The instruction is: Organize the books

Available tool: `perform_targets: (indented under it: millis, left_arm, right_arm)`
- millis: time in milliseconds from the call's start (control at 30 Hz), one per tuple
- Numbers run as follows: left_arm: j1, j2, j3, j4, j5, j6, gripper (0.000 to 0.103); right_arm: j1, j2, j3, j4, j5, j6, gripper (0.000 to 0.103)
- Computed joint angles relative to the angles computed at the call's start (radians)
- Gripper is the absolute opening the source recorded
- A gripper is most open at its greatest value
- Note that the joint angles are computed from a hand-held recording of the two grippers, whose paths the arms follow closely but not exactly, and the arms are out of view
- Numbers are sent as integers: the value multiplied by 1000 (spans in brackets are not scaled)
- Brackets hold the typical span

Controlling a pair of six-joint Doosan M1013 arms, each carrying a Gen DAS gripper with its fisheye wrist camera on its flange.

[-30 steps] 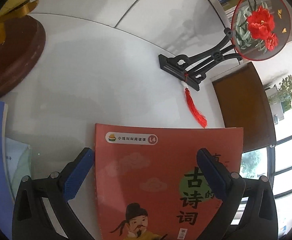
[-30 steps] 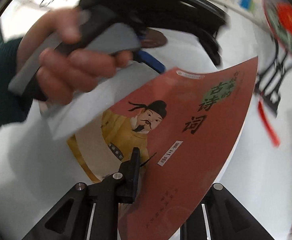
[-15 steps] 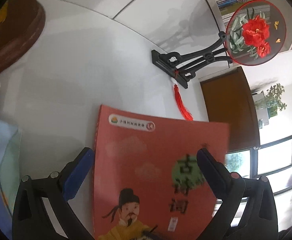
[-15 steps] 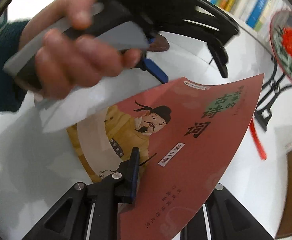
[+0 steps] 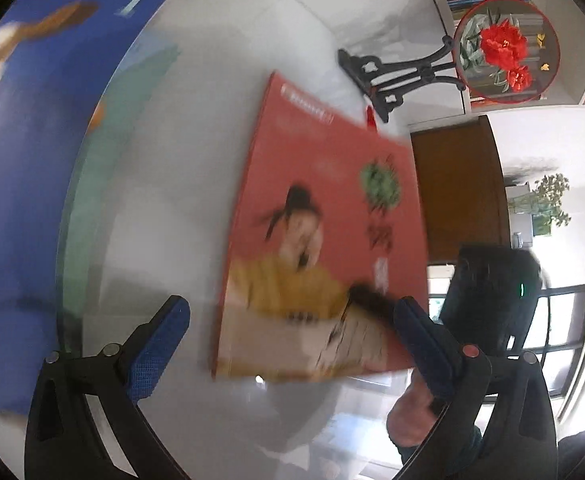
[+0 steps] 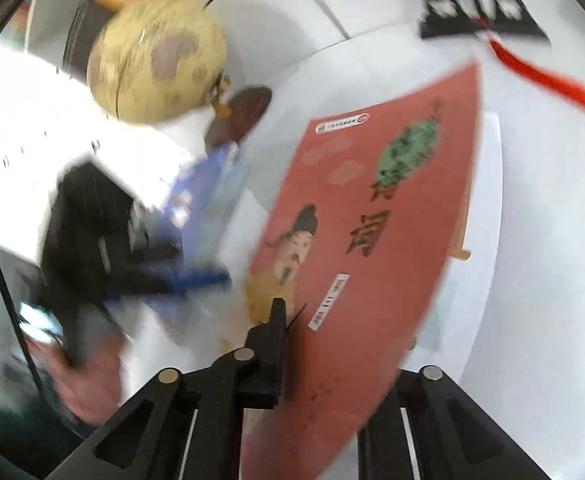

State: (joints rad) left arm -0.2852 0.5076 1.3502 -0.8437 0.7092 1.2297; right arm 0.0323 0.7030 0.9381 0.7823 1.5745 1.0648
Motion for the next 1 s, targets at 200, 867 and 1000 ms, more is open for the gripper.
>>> perform_targets:
  millis: [200, 867, 1000]
  left_arm:
    - [-1, -15, 64, -217, -38, 123, 102]
    - [3, 70, -49, -387, -56, 316, 102]
    - [-2, 45, -23, -428, -72, 364, 102]
  right_arm:
    - [-25, 51, -64, 176, 85, 251, 10]
    - [31, 98, -188, -130, 76, 195, 11]
    - [59, 6, -82, -244, -88, -15, 12]
